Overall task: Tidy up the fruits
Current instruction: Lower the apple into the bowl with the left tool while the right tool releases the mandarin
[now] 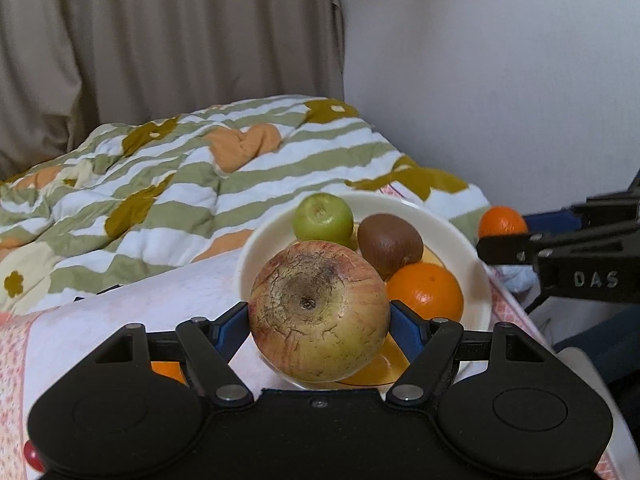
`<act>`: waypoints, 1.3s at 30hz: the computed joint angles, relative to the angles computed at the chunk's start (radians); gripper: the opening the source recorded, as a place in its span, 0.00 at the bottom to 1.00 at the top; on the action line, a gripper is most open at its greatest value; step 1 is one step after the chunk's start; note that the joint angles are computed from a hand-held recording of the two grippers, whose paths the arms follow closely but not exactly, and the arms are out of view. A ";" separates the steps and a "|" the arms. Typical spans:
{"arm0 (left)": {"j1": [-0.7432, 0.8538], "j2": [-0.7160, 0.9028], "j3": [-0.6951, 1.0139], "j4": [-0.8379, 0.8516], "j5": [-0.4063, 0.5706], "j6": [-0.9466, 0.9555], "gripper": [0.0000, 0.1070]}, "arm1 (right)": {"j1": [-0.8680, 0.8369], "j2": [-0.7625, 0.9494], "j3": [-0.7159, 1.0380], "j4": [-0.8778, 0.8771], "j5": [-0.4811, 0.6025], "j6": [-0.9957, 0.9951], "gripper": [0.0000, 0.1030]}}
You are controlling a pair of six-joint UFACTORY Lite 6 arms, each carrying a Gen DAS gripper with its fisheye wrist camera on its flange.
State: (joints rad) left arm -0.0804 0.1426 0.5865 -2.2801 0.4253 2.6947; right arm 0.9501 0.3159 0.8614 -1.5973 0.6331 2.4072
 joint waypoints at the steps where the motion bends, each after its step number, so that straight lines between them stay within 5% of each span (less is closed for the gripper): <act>1: -0.003 0.017 0.010 -0.005 0.000 0.012 0.73 | -0.002 0.005 0.001 -0.001 0.000 0.006 0.51; 12: -0.058 0.106 0.045 -0.144 -0.012 0.194 0.74 | -0.021 0.014 -0.002 0.014 0.000 0.017 0.51; 16: -0.040 0.043 -0.012 -0.231 0.036 0.315 0.96 | -0.023 0.009 -0.004 0.015 0.000 0.016 0.51; 32: 0.224 -0.221 -0.053 0.422 0.011 -0.367 0.96 | -0.092 0.076 0.073 -0.052 -0.097 0.031 0.51; 39: 0.297 -0.262 -0.072 0.521 0.033 -0.457 0.96 | -0.131 0.134 0.109 -0.102 -0.130 0.053 0.51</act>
